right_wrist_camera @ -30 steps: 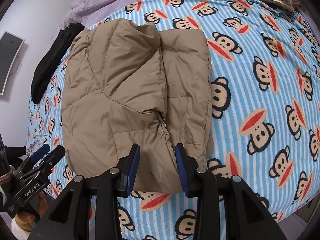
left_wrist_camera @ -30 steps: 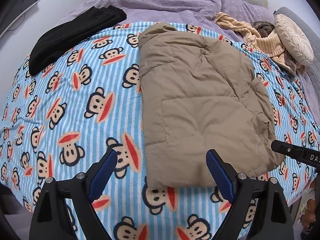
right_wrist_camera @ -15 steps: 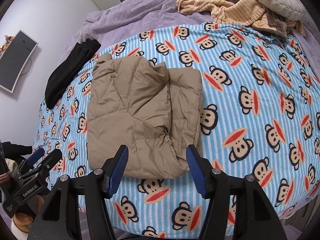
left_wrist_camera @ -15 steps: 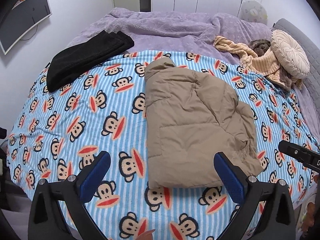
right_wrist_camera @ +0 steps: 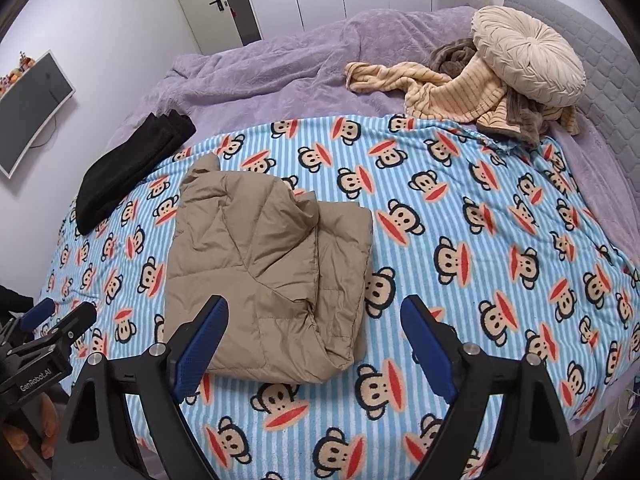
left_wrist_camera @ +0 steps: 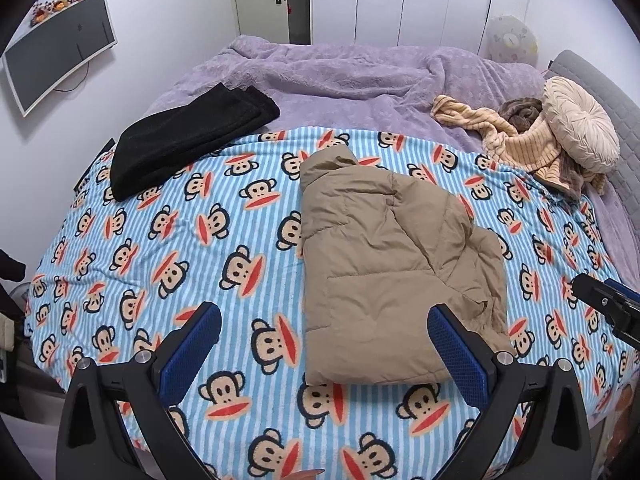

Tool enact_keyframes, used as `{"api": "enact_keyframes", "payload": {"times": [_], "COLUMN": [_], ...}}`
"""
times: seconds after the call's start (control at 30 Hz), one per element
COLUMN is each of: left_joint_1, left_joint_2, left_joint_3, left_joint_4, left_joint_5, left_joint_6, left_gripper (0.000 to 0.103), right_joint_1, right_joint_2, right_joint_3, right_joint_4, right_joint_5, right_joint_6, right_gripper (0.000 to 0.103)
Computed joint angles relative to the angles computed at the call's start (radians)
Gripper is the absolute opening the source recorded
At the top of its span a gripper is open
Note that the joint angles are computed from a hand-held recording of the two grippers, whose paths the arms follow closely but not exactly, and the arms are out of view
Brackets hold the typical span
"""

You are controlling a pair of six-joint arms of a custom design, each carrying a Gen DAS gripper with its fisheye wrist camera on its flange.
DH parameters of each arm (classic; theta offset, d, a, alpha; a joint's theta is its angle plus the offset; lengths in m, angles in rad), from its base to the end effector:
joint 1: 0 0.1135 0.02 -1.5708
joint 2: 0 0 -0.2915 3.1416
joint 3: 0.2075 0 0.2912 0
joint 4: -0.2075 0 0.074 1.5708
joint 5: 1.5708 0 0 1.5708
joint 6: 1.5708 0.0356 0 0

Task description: Fold large clothes

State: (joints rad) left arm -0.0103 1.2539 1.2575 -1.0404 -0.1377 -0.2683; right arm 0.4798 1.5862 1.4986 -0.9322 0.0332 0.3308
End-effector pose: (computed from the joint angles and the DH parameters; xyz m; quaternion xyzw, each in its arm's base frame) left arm 0.2695 0.0021 0.3575 -0.1418 0.9520 0.0292 0.2699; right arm 0.3296 0.1702 0.3464 -0.0671 0.9598 0.0926 0.2563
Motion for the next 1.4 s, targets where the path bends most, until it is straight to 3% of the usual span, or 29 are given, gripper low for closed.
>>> {"api": "enact_keyframes", "payload": {"times": [1.4], "left_joint_1": [-0.019], "left_joint_2": [-0.035], "left_joint_3": [0.016], "left_joint_4": [-0.033], "left_joint_5": [-0.048], "left_joint_6": [-0.037], "left_gripper": [0.103], "right_joint_1": [0.029], "right_joint_2": [-0.023], "right_joint_3": [0.020], "right_joint_4": [-0.028], "right_joint_5": [0.018], "right_joint_6": [0.032], "right_gripper": [0.090]}}
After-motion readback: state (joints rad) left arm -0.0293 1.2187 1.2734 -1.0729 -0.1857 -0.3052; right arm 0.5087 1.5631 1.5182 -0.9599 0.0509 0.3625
